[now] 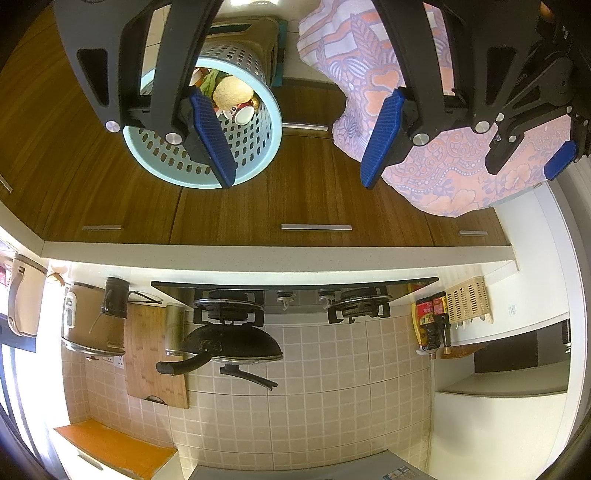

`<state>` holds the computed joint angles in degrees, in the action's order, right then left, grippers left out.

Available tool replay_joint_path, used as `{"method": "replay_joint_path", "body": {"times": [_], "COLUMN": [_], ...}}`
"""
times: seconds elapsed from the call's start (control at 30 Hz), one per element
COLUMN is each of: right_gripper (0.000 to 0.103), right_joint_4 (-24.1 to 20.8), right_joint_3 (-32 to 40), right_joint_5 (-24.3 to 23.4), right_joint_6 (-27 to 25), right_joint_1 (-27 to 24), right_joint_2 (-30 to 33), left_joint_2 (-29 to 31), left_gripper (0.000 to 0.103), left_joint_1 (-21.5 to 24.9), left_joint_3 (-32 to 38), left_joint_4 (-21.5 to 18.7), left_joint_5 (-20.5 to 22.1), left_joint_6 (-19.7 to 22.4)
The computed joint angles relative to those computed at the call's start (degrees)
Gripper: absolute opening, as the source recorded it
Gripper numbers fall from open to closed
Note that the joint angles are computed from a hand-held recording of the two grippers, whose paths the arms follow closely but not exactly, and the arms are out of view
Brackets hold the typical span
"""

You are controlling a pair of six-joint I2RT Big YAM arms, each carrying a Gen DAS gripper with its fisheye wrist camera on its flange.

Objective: Collect trash

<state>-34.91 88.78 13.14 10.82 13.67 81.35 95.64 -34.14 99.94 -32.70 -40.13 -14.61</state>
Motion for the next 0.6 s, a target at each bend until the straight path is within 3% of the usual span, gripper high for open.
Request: {"method": "replay_joint_path", "body": {"times": [0.17,0.33,0.4,0.6], "right_gripper": [0.066,0.066,0.066,0.066], "right_joint_4": [-0.22,0.27,0.16,-0.12], "right_joint_3": [0.21,0.80,0.99,0.79], "right_joint_5": [-0.29,0.58,0.72,-0.26], "right_joint_6": [0.34,0.54,0.97,2.38], "right_joint_1": [-0.12,-0.03,-0.09,-0.81], "right_joint_2": [-0.08,-0.88,-1.15,-1.97], "left_joint_2": [-0.21,-0.66,-0.85,-1.59], "left_gripper": [0.095,0.095,0.095,0.096], "left_joint_1": [0.28,0.22,0.12,-0.11], "left_joint_3": [0.02,0.92,2.09,4.62], "left_joint_4": [-0.17,-0.03,-1.86,-6.63], "left_joint_5": [1.41,-1.62,-3.54,-2.91], "left_joint_6": [-0.77,-0.52,-0.81,-1.35]}}
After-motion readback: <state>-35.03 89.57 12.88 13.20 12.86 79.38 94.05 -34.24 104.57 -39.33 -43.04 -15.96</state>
